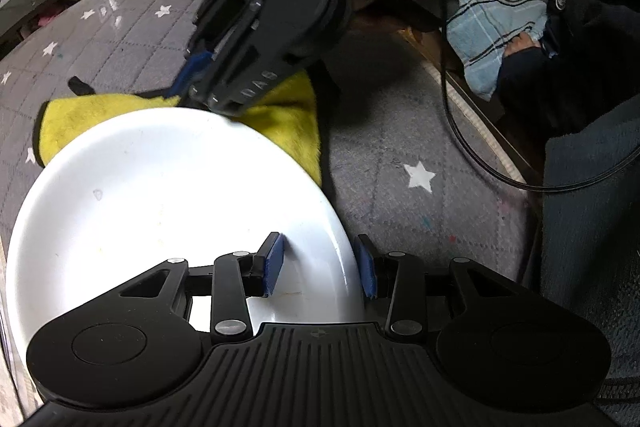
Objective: Clean bowl
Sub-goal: 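Wipe the bowl rim with the right gripper's towel while the left gripper holds the bowl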
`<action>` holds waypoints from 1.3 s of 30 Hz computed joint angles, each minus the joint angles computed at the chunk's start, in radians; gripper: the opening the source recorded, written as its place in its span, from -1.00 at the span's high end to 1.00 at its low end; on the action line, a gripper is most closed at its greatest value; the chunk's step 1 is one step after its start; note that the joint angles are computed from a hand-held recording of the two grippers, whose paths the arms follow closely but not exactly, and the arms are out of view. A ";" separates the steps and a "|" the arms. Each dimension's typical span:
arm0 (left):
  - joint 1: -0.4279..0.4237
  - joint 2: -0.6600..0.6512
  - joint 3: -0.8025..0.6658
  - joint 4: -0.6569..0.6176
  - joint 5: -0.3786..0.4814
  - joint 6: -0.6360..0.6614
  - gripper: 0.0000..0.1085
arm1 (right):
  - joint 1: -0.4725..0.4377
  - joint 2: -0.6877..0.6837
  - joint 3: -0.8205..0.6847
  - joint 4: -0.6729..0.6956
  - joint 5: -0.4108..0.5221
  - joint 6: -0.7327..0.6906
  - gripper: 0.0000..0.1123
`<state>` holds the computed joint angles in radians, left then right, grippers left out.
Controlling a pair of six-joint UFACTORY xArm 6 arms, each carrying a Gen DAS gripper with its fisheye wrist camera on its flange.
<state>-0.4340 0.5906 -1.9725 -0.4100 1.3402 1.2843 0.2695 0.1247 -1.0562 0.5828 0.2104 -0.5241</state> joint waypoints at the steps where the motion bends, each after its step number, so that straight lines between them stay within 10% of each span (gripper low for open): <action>1: -0.003 -0.003 0.008 0.001 -0.008 -0.005 0.22 | -0.003 0.007 -0.009 0.014 0.002 -0.011 0.74; 11: -0.045 -0.001 0.025 -0.001 -0.111 -0.170 0.19 | -0.014 0.055 -0.063 0.199 -0.008 -0.066 0.74; 19: -0.065 -0.007 0.046 0.015 -0.171 -0.225 0.17 | -0.005 0.036 -0.029 0.089 -0.037 0.072 0.73; 39: -0.028 0.017 -0.042 0.020 0.051 -0.003 0.33 | 0.059 -0.213 0.267 -0.158 -0.077 0.379 0.73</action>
<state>-0.4623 0.6078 -2.0146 -0.3901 1.3915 1.2815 0.3289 -0.0888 -0.7888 0.4248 0.1335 -0.1446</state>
